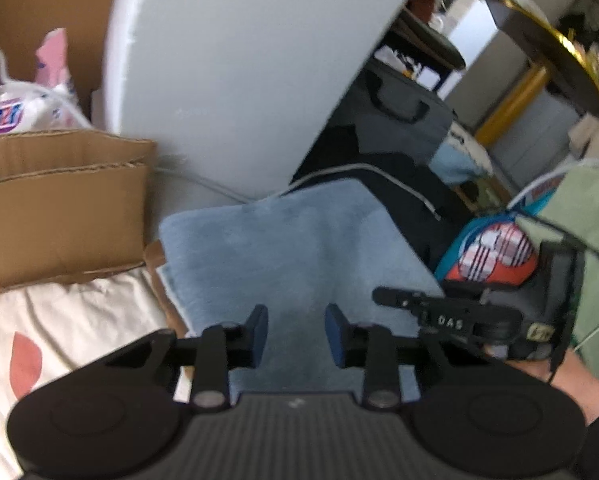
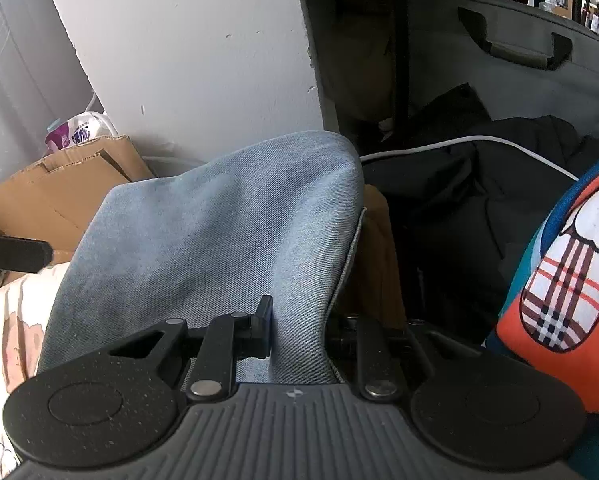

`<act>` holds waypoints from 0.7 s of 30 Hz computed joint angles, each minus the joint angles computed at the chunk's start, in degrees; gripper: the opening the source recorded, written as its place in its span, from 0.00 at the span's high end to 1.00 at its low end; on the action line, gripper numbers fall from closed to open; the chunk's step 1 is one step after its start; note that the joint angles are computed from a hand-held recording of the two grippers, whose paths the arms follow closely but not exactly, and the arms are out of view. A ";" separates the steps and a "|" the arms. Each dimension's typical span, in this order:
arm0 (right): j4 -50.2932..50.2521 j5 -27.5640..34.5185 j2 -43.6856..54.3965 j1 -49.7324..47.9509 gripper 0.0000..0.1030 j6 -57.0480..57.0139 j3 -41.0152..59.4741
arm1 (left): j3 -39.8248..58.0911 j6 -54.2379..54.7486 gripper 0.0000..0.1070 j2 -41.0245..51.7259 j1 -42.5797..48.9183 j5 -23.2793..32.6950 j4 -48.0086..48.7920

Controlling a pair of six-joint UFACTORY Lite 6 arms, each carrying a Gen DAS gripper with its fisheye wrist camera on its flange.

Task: Fold clothes
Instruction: 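Lower the denim stack onto the pile and open both tools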

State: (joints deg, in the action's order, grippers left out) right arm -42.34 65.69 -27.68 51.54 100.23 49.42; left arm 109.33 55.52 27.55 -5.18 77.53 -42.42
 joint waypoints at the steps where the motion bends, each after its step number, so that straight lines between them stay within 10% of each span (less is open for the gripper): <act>1: -0.05 0.01 -0.01 0.03 0.79 0.00 -0.01 | -2.93 1.65 0.70 -1.58 -1.02 -2.27 1.19; 11: -1.05 -0.77 0.32 -0.35 0.78 -0.85 0.29 | -18.76 5.51 0.71 -9.78 -6.51 -17.58 9.65; 21: -2.27 0.05 1.47 0.70 0.62 0.72 -0.54 | -18.42 4.50 0.67 -8.17 -7.04 -18.46 10.12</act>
State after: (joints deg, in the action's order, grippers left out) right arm -44.61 65.74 -26.21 52.24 100.95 48.89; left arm 90.90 60.02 19.38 -12.23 59.07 -32.30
